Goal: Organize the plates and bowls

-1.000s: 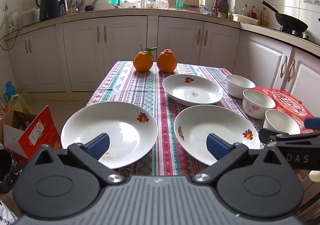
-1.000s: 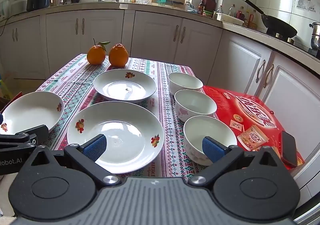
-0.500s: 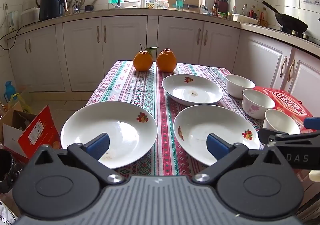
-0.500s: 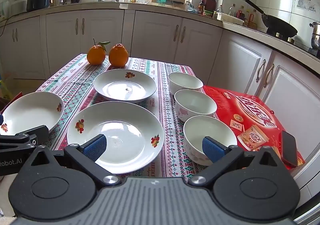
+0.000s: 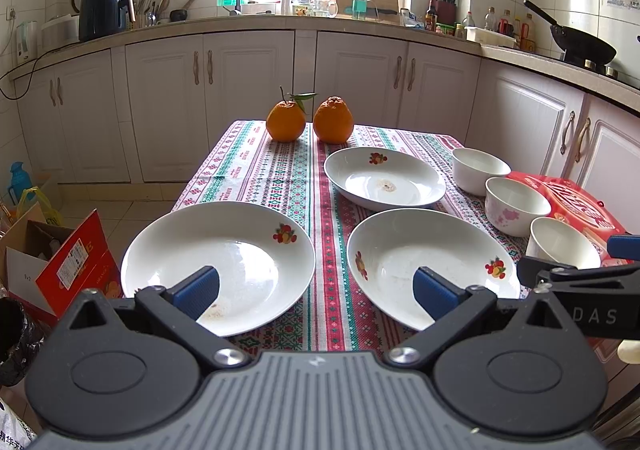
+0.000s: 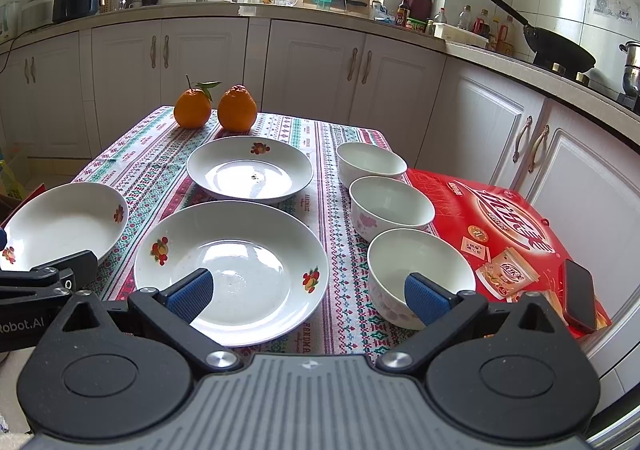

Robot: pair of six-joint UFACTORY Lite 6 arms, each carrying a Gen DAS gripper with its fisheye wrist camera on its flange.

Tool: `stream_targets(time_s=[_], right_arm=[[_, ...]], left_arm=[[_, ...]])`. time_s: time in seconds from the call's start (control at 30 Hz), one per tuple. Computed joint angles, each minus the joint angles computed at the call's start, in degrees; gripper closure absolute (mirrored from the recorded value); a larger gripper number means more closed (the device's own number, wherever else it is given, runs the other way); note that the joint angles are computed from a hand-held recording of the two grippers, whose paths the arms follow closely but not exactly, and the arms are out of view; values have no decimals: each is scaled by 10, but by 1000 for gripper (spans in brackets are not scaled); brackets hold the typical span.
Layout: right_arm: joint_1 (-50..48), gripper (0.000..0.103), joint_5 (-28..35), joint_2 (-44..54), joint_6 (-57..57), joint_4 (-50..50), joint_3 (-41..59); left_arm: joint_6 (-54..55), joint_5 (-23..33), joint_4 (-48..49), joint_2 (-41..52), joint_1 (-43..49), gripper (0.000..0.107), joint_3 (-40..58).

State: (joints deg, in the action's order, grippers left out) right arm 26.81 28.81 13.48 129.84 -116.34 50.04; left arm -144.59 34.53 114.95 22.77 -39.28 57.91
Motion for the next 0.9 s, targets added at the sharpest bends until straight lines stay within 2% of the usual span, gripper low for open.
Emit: stream_targets(time_s=[0.9], right_arm=[[0,0,1,0,-1,1,0]], left_arm=[[-5,0,4,6,0,5,3]])
